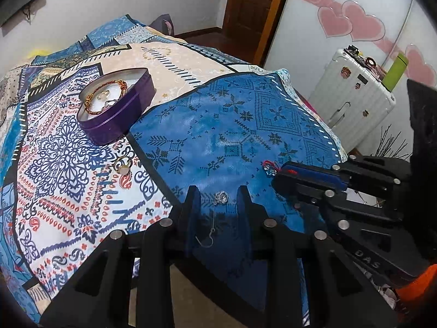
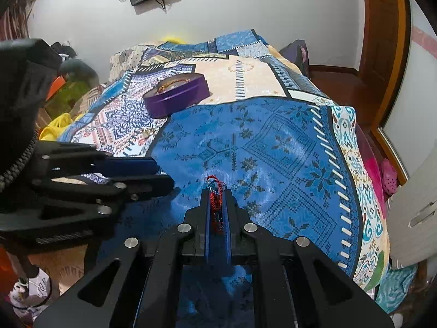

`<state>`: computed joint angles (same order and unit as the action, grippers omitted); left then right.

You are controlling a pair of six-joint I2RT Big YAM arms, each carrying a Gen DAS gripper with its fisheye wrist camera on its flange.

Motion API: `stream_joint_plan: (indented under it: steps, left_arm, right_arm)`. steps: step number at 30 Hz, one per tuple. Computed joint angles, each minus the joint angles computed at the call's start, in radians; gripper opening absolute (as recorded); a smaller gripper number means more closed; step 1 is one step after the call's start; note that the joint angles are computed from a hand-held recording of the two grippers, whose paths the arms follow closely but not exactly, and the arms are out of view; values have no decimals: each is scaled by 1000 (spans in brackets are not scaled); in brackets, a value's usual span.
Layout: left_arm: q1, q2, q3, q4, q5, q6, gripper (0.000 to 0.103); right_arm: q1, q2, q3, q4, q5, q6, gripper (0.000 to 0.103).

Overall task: Organize jewelry
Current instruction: 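Grasp the red string bracelet with the right tool while the left tool grasps a silver earring, then lower the red string into the heart box with the right tool while the left tool lowers the earring in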

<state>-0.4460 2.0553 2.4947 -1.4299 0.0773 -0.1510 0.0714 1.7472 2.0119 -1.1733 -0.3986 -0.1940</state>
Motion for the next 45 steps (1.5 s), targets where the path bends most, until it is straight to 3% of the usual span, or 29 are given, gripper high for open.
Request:
stream_joint_plan:
  steps: [4, 6, 25, 34, 45]
  left_arm:
    - [-7, -16, -39, 34, -20, 26, 23]
    - [-10, -24, -55, 46, -31, 40, 8]
    - [67, -125, -95, 166, -50, -35, 8]
    - [106, -116, -7, 200, -100, -21, 8]
    - [144, -23, 185, 162, -107, -3, 8]
  right_arm:
    - [0, 5, 13, 6, -6, 11, 7]
    - [0, 7, 21, 8, -9, 15, 7]
    - [34, 77, 197, 24, -14, 28, 7]
    - [64, 144, 349, 31, -22, 38, 7]
    - [88, 293, 637, -34, -37, 48, 7]
